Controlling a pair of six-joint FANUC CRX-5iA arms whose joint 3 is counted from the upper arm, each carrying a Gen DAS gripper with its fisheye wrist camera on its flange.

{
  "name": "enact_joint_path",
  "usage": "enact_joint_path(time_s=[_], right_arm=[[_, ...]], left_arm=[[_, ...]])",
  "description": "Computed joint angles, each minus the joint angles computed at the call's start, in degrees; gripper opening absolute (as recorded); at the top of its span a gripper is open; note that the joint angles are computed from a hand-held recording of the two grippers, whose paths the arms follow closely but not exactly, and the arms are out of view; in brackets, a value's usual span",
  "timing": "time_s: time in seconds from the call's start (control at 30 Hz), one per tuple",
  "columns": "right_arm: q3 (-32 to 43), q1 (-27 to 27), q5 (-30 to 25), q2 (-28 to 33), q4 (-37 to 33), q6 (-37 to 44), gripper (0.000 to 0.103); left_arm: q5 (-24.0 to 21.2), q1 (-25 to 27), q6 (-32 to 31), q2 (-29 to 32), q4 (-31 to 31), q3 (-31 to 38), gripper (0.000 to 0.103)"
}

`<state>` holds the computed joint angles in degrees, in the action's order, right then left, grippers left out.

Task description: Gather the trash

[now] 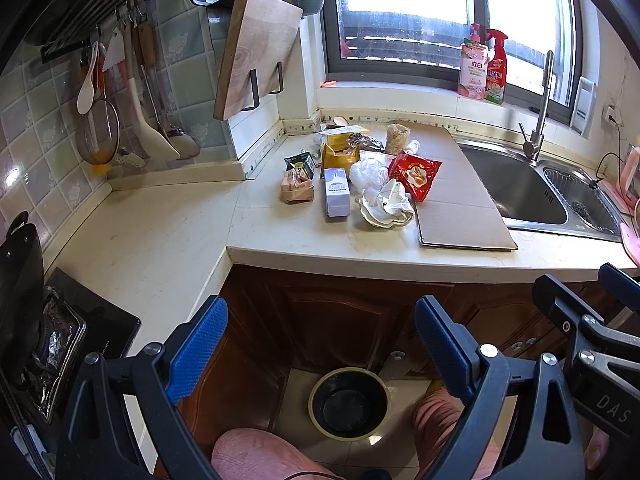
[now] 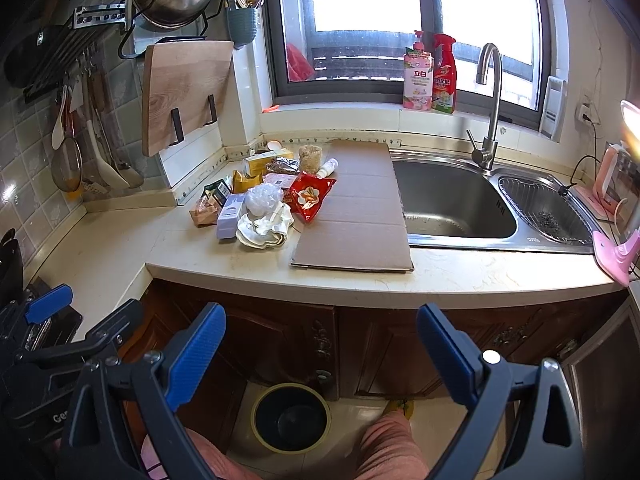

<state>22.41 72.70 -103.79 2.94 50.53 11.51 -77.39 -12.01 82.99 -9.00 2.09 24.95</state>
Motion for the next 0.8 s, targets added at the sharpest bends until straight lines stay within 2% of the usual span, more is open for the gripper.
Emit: enact_joint_path(time_s=[0.53, 0.8], right_arm=[[0.9, 1.4, -1.5, 0.9, 2.0, 0.4, 0.097], [3.1, -0.3, 0.5, 1.5, 1.5, 4.0, 0.097]], left_arm=[[2.1, 2.8, -2.7, -2.1, 3.7, -2.9, 0.093], [4.2, 7.0, -6.4, -2.2, 11.6, -5.1, 0.093]])
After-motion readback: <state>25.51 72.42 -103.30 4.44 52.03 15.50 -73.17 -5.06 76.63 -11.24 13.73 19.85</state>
